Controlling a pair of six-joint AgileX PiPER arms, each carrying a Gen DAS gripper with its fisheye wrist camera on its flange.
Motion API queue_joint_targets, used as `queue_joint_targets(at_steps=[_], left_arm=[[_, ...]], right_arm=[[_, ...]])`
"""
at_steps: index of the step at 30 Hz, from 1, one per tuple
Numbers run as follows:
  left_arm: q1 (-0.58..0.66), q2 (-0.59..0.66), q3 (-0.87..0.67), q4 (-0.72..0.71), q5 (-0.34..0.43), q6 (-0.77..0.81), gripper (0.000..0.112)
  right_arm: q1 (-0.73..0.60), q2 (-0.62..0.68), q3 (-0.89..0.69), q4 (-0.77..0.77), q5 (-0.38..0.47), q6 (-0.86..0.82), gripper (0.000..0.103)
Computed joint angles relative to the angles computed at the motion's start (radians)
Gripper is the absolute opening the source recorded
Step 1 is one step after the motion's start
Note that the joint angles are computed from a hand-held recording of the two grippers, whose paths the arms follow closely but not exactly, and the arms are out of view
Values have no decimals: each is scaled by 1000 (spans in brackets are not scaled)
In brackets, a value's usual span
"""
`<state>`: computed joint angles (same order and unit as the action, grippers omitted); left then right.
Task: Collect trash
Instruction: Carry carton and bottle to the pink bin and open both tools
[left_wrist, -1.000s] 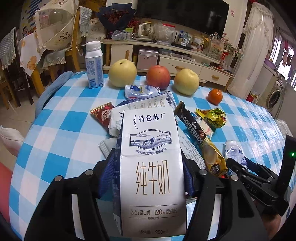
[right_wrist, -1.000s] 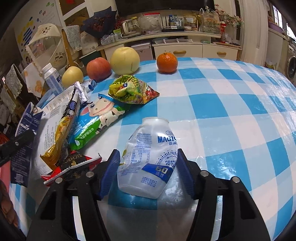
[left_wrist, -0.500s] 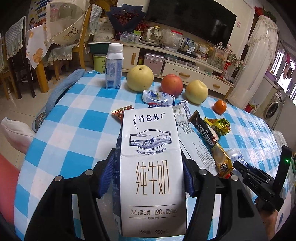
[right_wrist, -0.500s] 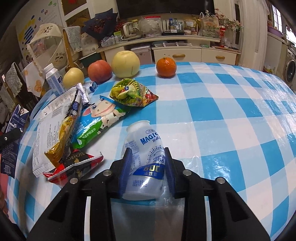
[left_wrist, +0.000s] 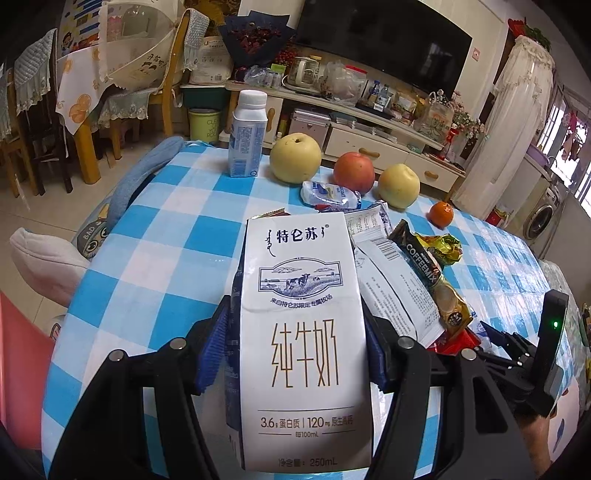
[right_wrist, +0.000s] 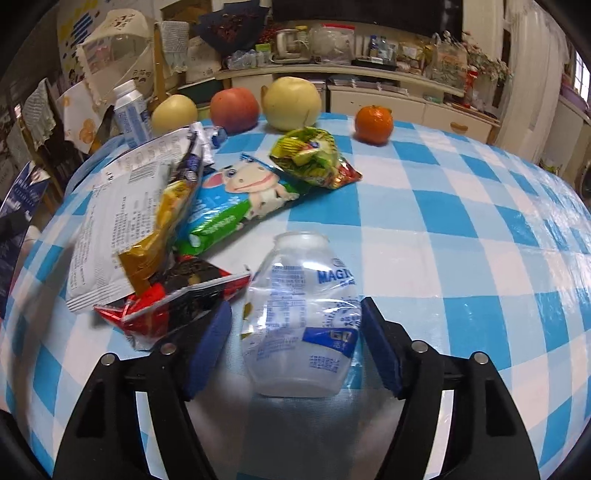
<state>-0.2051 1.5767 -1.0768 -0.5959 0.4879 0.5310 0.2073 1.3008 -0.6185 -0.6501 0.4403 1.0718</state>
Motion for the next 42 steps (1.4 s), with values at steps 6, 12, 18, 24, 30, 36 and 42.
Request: queue_joint_targets(at_steps=[6,12,18,24,30,36,42], left_arm=[[35,-4,12,-14,9,39,64],[83,-32,29,-42,23,103,64],[169,-65,37,-105,56,190,64],[286,-98,25,-150,96,246,64],[455,-95,-24,-171,148,269,64],[647,-32,-116,-153,181,229,64],[819,88,-246,-103,213,144,64]], right_arm=[[22,4,-5,-58,50,54,61],[112,-44,15,-151,132,201,61],[306,-163,17,-241,300,393,61],[526,-167,-102,-291,420,500,61],[715,52,-366,-331,388,500,61],[764,357,-738,-209,229,277,61],[797,686,-1218,38,260,-103,61]])
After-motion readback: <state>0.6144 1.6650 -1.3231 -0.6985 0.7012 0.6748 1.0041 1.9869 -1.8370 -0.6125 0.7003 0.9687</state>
